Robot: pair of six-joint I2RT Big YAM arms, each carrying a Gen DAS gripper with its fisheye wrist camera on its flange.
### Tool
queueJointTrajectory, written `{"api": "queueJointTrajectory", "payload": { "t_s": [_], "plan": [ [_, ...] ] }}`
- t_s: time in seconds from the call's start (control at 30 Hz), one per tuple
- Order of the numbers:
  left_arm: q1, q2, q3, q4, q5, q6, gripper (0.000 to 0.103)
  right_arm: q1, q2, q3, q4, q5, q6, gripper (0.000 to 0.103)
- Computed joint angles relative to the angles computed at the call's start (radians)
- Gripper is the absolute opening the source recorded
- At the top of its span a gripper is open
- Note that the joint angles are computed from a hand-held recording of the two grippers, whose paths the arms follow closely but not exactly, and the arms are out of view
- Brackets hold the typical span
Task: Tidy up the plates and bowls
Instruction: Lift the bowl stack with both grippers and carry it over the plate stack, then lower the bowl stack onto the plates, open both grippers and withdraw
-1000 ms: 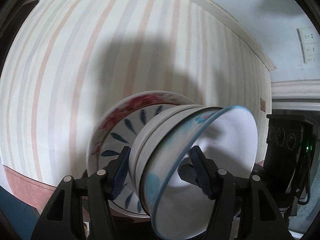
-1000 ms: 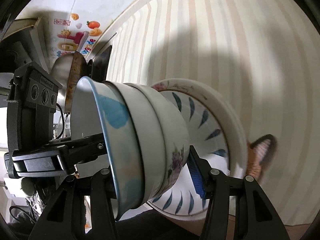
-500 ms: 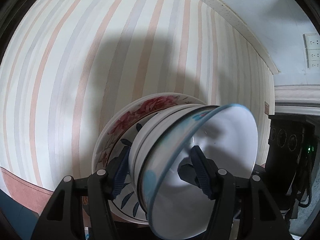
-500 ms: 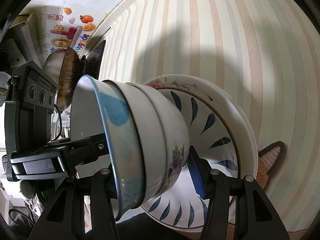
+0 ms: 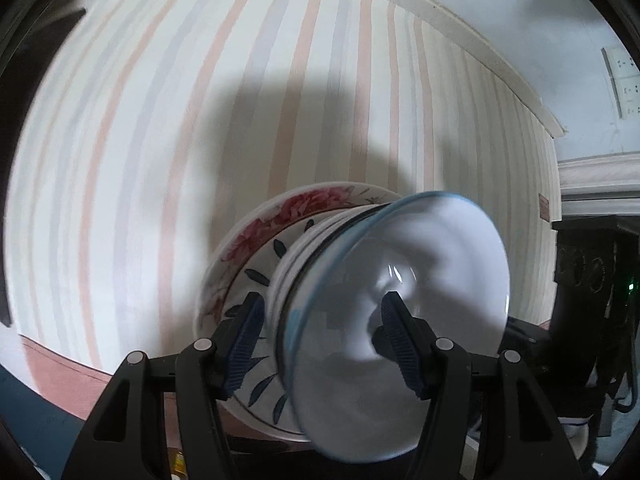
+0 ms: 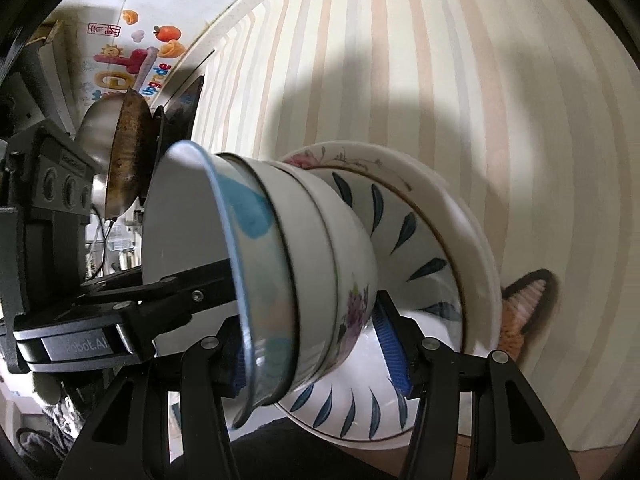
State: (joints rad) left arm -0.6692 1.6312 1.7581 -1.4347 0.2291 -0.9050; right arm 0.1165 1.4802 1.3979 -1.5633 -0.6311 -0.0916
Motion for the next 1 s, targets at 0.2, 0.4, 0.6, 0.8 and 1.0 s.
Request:
{"api": "queueJointTrajectory", "payload": {
  "t_s": [0.2,0.4,0.6,0.8,1.0],
  "plan": [
    [-0.036,-0.012,0.062,-0.091,-0.143,-0.001,0.059,-0.003,-0.060,0.037,0.001,0.096,0.012,0.057],
    [-0.083,-0.044,0.094,-0.138,-0.264,0.011,0.061,0.031,-0.147,0.074,-0.014,0.230,0.028,0.068],
    [-0.129,-0.100,0.095,-0.155,-0.398,-0.002,0.091,0.053,-0.252,0.084,-0.002,0.333,0.095,0.092],
    [-0.182,-0.153,0.105,-0.190,-0.534,-0.020,0.095,0.087,-0.360,0.107,0.015,0.474,0.195,0.096],
    [-0.247,-0.197,0.134,-0.235,-0.629,-0.052,0.095,0.156,-0.439,0.153,0.004,0.599,0.272,0.099]
  ]
}}
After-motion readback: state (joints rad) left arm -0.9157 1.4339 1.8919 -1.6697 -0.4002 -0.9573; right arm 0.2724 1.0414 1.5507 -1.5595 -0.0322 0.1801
